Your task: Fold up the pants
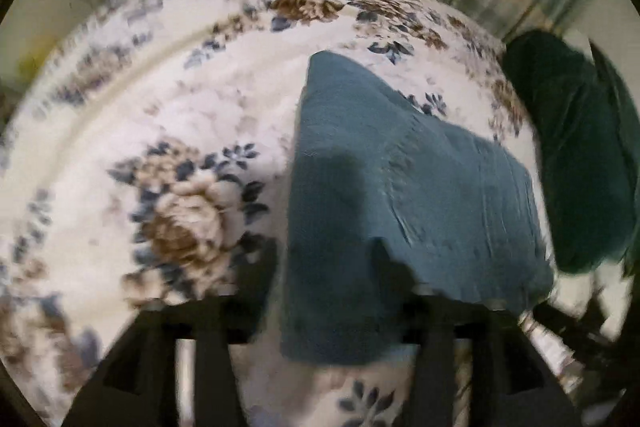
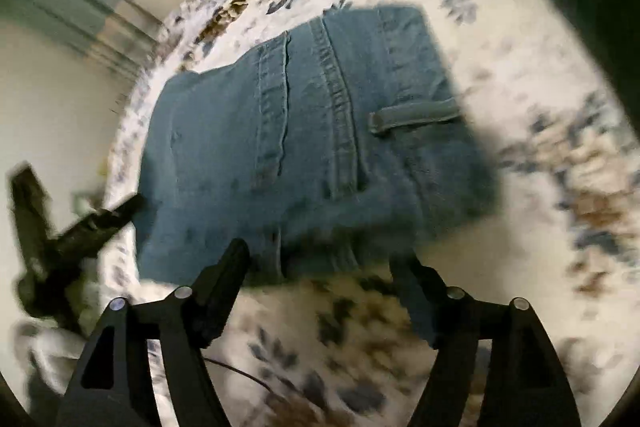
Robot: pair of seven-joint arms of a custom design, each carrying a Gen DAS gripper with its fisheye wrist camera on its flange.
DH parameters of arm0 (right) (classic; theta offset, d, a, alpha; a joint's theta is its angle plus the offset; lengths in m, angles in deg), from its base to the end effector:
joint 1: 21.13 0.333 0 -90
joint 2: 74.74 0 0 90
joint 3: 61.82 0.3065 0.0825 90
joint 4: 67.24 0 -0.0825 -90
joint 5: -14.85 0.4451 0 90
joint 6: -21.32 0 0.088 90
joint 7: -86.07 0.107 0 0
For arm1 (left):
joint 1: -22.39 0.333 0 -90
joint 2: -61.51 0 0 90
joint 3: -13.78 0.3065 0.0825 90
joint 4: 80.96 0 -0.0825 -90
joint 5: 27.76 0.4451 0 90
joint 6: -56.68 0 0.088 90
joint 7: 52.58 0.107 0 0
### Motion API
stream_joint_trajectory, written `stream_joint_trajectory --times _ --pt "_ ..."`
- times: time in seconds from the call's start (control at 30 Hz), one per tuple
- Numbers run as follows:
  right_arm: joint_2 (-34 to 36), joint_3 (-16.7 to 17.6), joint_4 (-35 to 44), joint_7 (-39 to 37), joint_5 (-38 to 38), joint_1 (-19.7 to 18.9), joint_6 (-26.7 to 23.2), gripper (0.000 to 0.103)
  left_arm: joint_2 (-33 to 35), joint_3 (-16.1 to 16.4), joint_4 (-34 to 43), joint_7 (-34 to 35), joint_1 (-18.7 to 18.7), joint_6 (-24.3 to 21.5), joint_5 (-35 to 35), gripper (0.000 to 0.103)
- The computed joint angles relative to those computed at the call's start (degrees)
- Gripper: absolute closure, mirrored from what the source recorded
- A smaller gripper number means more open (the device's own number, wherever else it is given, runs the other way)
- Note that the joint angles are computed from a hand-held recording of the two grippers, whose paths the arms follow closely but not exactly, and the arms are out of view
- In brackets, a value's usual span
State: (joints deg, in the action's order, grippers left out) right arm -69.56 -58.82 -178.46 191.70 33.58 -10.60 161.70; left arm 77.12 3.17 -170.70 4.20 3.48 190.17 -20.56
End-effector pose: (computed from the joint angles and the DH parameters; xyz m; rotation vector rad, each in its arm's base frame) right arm 0.6506 0.1560 0.4449 -1.6304 2.0916 0.0225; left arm 0.6521 -0.3506 0.5180 -2.0596 2.0181 -0.6875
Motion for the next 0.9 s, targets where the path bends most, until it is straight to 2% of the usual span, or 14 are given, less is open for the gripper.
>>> stream_joint_trajectory --times 0.03,0.07,0.1,0.27,0.33,0.57,0.9 --pt "-2.03 -0.33 -0.9 4.23 -7.42 1.0 -0.56 0.023 -1.74 0.31 -0.5 -1.7 -1.44 -1.92 3.33 0.023" --pt "-4.23 -0.34 -2.81 6.13 -11.04 1.41 -0.72 0.021 -2.61 0.16 -0.69 -2.29 -1.88 -2.82 4.7 0.018" --pt "-6.01 -0.16 -2.99 9.94 -17.84 1.96 -2.37 0.017 -3.41 -0.07 -0.86 -2.76 -2.2 -3.4 5.81 0.015" --pt "-14.87 0.77 -5.8 18.09 -26.53 2.76 -6.96 0.001 -8.93 -1.88 -1.39 -6.44 -3.89 -8.72 12.31 0.007" --pt "-18.69 1.66 -6.33 21.57 -30.26 2.72 -9.33 0.001 -11.12 -2.72 -1.65 -7.6 -4.05 -9.92 14.41 0.007" --pt "-31.92 3.28 -6.89 24.73 -33.47 3.79 -18.51 0.0 -18.99 -6.46 -1.76 -9.15 -3.9 -14.79 16.0 0.006" --pt "-48.54 6.66 -1.64 21.84 -34.21 5.54 -33.29 0.0 -31.07 -14.34 -0.05 -12.21 -3.29 -24.69 17.99 0.006"
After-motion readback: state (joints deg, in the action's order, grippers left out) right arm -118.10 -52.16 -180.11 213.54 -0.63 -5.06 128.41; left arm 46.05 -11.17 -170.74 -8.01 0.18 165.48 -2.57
